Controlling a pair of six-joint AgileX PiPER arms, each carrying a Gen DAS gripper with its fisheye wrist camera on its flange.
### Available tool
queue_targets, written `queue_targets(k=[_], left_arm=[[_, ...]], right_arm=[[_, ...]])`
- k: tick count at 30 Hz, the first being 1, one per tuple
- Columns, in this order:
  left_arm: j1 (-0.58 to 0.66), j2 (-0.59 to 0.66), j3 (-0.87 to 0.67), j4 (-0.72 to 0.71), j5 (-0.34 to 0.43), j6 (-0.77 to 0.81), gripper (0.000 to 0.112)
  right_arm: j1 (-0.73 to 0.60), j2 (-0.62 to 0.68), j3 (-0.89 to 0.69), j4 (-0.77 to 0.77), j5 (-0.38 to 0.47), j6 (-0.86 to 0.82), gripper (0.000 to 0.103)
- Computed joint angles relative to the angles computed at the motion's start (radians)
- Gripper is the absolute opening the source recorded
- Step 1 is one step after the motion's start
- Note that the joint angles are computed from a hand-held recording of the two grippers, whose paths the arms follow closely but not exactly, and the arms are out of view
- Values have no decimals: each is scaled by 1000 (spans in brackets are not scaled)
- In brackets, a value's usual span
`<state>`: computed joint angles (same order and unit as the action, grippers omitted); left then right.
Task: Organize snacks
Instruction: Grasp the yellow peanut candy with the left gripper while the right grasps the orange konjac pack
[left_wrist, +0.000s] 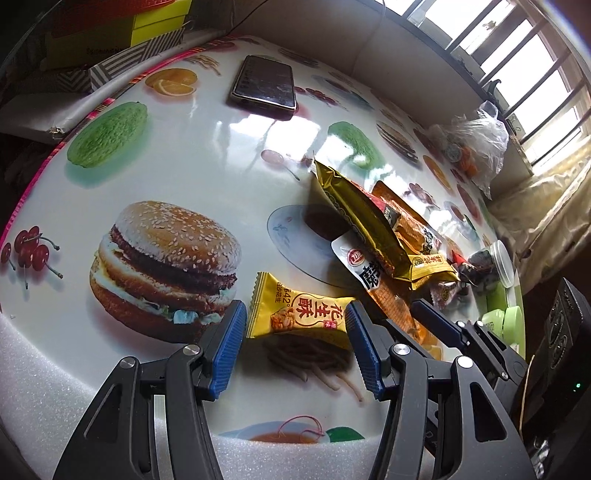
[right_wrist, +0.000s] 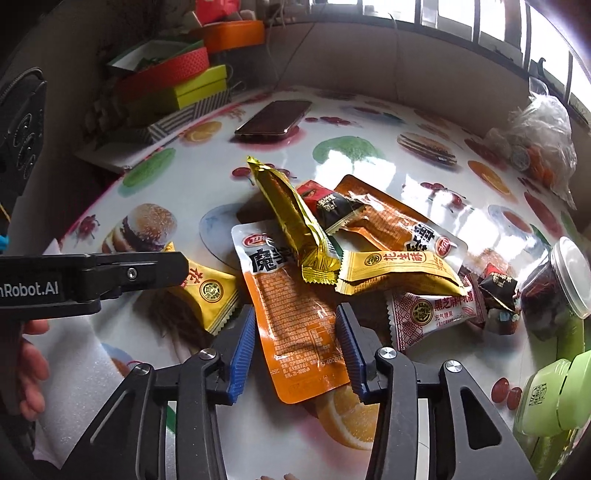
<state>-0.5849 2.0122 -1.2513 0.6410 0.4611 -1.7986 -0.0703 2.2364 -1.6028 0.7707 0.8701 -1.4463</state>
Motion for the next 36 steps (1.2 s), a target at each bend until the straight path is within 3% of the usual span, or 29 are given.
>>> queue_targets(k=[10, 12, 16, 21, 24, 28, 31, 36], left_arm=[[9, 60, -113, -53, 89, 72, 57], [16, 69, -124, -60, 68, 97, 57], [11, 126, -238, -115, 162, 234, 57], [18, 179, -337, -190, 171, 392, 57], [5, 220, -415, -205, 221, 474, 57], [-17, 242, -460, -181, 306, 459, 57], [-52, 270, -512, -147, 439, 446, 57], [-76, 245, -450, -117, 430, 378, 57]], right_arm=[[-46, -28, 30, 44, 15, 23, 24], [-57, -30, 29, 39, 23, 42, 24], [-97, -22, -1, 39, 86, 89, 21], [-141, -6, -45, 33, 155, 151, 19], [-160, -1, -67, 22, 169, 184, 19], [-154, -27, -36, 11, 89, 153, 19], [-133, -41, -16, -17, 39, 124, 19], [-97, -57, 33, -40, -44, 62, 24]])
